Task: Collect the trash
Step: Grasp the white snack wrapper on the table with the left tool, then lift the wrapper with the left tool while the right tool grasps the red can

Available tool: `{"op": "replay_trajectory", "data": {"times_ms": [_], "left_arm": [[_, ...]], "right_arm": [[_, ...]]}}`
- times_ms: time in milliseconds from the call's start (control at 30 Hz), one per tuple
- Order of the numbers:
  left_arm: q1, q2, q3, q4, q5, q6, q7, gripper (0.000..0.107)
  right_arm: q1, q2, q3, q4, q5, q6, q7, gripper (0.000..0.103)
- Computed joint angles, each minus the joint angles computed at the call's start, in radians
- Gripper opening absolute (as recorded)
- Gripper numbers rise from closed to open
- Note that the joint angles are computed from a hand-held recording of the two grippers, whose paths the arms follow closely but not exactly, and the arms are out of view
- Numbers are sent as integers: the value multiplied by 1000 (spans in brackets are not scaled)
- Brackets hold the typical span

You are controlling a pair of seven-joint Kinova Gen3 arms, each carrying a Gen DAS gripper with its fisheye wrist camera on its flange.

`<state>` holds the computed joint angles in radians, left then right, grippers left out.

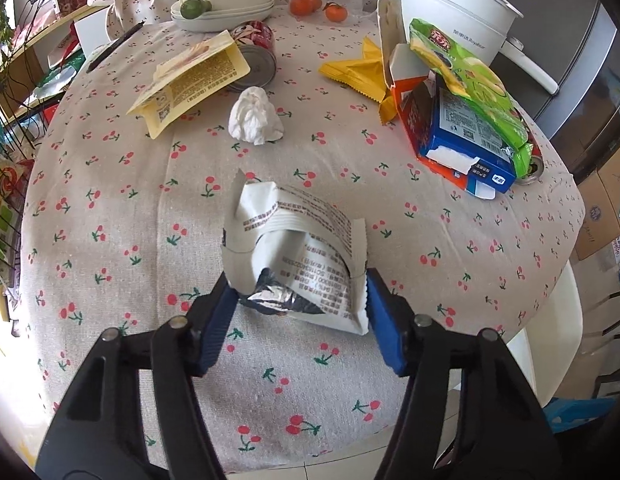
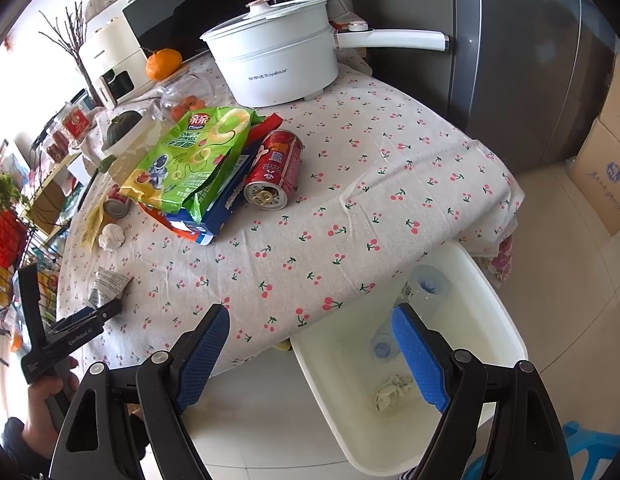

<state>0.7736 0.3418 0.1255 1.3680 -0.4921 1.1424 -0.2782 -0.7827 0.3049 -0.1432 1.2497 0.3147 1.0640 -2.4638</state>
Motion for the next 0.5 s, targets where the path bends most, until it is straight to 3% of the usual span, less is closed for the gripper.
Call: {"op": "replay_trajectory", "data": {"times_ms": [67, 133, 233, 500], "left_arm": [[-2, -15, 2, 19, 1, -31, 6, 49], [-9, -26, 6, 30, 7, -51, 5, 44], [-27, -36, 15, 43, 27, -87, -15, 12], [-22, -64, 17, 54, 9, -115, -23, 12]], "right_arm": [[1, 1, 1, -1, -2, 2, -1, 85], [1, 2, 1, -2, -2, 3, -2, 85], [1, 9, 3, -11, -2, 7, -1, 85], [11, 43, 7, -61, -22, 10, 47, 85]]}}
